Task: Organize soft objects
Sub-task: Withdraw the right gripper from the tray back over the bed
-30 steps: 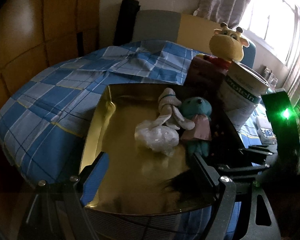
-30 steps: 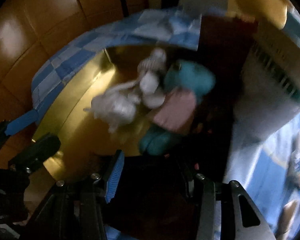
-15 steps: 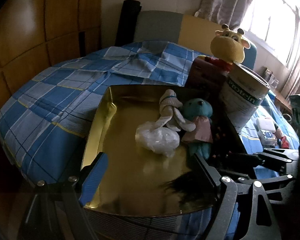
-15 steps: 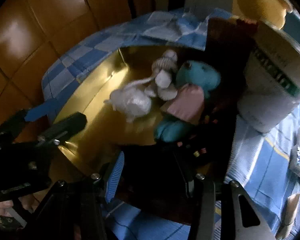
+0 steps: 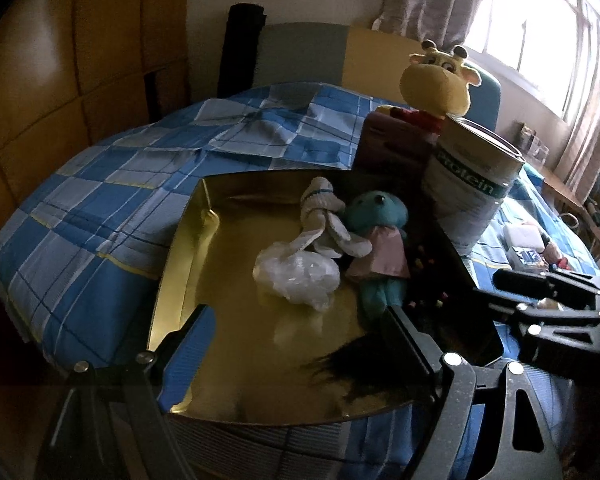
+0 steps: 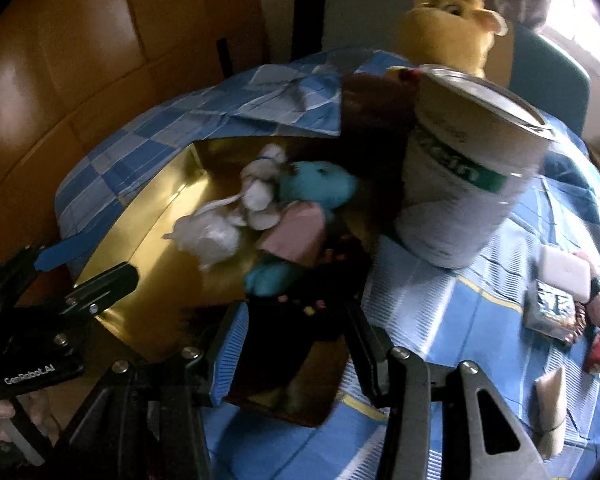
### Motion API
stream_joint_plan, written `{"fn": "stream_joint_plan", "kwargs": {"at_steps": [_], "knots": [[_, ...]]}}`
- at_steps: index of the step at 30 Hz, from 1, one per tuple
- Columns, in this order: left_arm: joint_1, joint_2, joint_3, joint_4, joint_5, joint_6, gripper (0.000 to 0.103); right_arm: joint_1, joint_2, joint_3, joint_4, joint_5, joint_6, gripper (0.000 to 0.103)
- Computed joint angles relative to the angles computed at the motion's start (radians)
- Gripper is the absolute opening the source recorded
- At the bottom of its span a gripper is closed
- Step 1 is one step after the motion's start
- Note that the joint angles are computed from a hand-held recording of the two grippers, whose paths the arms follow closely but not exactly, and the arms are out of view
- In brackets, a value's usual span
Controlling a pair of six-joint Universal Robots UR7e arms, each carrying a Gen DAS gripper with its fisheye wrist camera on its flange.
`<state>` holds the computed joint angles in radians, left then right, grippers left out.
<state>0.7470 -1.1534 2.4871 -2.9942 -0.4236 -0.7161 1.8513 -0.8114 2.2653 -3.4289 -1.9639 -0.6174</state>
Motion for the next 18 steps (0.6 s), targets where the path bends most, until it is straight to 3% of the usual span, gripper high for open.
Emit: {"fn": "stream_joint_plan", "kwargs": {"at_steps": [18], "knots": [[-0.023, 0.039, -0.029, 0.04, -0.014, 0.014, 0.086, -0.106, -0.122, 0.051, -0.108, -0.025, -0.015, 0.049]]}}
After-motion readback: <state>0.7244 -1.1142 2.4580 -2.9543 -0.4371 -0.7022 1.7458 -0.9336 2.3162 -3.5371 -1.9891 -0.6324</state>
